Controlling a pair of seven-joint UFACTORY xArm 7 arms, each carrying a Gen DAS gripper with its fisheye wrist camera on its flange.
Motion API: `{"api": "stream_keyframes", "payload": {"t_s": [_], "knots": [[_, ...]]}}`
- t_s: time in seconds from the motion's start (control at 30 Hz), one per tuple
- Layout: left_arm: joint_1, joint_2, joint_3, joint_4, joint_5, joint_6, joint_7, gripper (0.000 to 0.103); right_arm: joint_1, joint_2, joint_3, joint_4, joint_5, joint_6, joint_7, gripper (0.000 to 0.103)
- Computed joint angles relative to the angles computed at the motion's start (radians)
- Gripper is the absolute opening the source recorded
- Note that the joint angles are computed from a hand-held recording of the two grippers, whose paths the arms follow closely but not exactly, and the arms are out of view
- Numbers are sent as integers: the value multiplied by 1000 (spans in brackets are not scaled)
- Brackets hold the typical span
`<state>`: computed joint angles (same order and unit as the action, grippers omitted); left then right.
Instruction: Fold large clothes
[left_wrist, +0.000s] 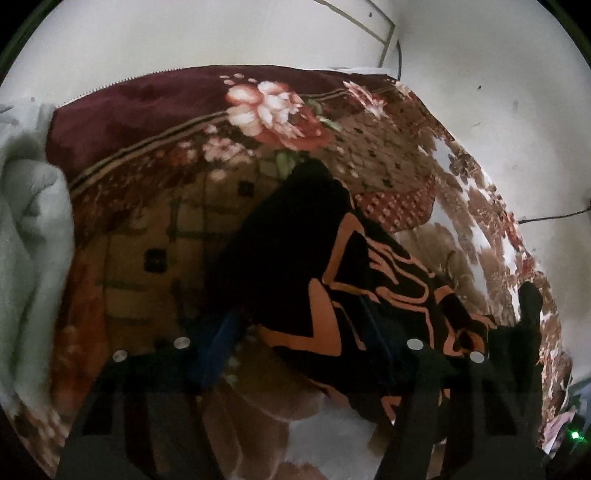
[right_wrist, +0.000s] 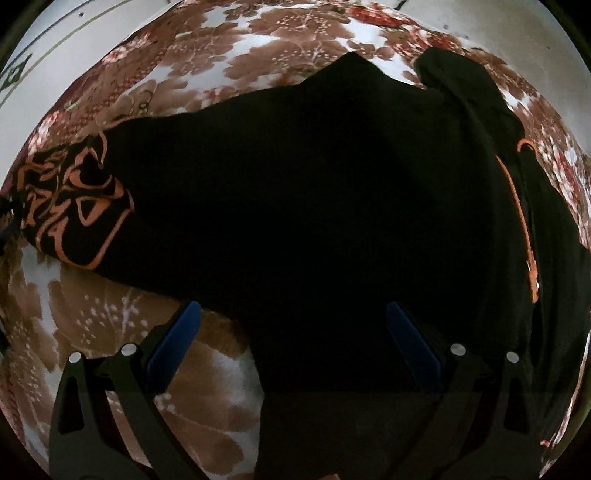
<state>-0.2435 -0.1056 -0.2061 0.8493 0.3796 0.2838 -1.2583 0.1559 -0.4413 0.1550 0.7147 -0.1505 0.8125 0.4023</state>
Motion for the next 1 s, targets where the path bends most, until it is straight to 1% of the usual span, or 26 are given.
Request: {"api": "stream_keyframes", "payload": {"t_s": [0.07, 0.1, 0.13, 0.17, 0.2, 0.23, 0.27, 0.3, 0.37, 0.47, 0.57, 0.7, 0.77, 0.87, 0.93, 0.97, 1.0], "knots": [[4, 7, 1, 7, 12, -11, -6, 61, 3, 1, -2, -8, 0, -4, -9, 98], [4, 10, 3, 8, 12, -22, -1, 56, 5, 3, -4, -13, 2, -9, -14, 98], [-5, 16, 13, 6, -27, -40, 39, 40, 5, 5, -5, -17, 4, -15, -16, 98], [-31, 24, 38, 5, -90, -60, 97, 32, 4, 9, -6, -19, 3, -21, -17, 98], [-22, 27, 28, 6, -111, -67, 118, 28, 4, 10, -6, -23, 4, -26, -17, 98], [-24, 31, 27, 11, -115, -72, 136, 21, 3, 11, -5, -28, 4, -33, -15, 98], [-28, 35, 26, 25, -113, -66, 164, 19, 2, 12, -2, -31, -3, -37, -15, 98], [-27, 35, 21, 38, -95, -56, 169, 18, 0, 14, 4, -32, -15, -40, -15, 98], [-33, 32, 17, 61, -90, -47, 193, 16, 3, 13, 7, -39, -20, -44, -13, 98], [-39, 20, 7, 101, -68, -26, 207, 15, 7, 5, 4, -56, -9, -54, -7, 98], [-45, 15, -13, 166, -15, 23, 205, 15, 5, -5, 9, -80, -21, -83, 1, 98], [-63, 22, -32, 252, 25, 53, 190, 15, 5, -21, 8, -114, -22, -128, 8, 98], [-82, 43, -43, 316, 40, 76, 184, 14, 5, -24, 7, -121, -20, -141, 6, 98], [-127, 97, -48, 424, 24, 110, 205, 13, 4, -24, 6, -122, -15, -144, 2, 98], [-169, 149, -49, 529, 72, 172, 192, 13, 2, -26, 5, -124, -16, -145, -1, 98], [-190, 170, -45, 567, 78, 186, 196, 13, 2, -27, 3, -126, -13, -148, 0, 98], [-219, 206, -44, 636, 100, 219, 188, 12, 1, -29, 4, -128, -11, -150, 2, 98]]}}
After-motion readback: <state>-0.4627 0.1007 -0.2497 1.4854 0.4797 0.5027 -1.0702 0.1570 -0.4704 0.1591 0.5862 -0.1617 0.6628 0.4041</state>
